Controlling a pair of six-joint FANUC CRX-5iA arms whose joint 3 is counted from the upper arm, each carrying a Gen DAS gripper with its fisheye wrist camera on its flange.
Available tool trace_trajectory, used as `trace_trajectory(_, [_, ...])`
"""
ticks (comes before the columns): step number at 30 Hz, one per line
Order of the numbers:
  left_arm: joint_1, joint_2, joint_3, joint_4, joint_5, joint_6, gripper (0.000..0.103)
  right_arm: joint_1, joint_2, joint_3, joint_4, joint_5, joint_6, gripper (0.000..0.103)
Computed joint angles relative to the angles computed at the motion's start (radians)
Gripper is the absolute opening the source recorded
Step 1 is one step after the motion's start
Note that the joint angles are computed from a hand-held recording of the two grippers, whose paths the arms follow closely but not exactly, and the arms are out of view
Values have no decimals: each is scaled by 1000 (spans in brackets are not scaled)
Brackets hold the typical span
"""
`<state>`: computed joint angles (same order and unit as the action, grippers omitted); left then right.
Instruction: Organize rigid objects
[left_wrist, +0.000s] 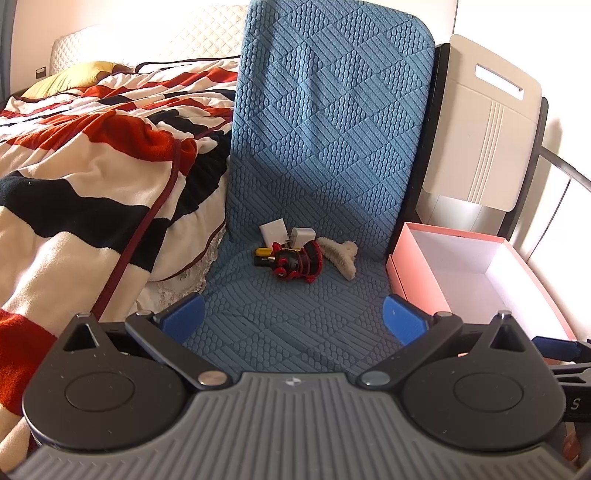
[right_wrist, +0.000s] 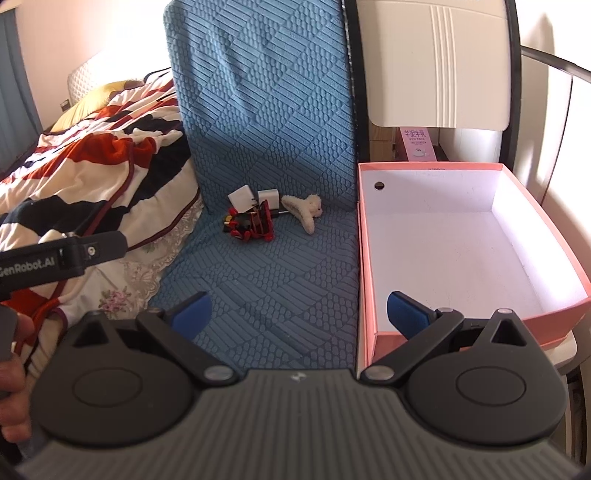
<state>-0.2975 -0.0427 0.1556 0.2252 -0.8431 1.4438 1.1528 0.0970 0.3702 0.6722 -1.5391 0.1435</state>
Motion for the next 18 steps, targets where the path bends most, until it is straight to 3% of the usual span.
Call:
trace_trajectory(5, [4, 1, -3, 16, 2, -8, 103, 1, -1, -2, 5, -10, -10, 103])
trace_trajectory(10, [1, 3, 1, 5, 5, 5, 103, 2, -29, -40, 8, 45, -13, 103])
trace_trajectory(15, [-3, 0, -23, 31, 42, -34, 103, 0, -35, -59, 19, 70, 0, 103])
trace_trajectory(18, [-1, 13, -48, 95, 81, -123, 103, -10, -48, -71, -8, 105, -2, 103])
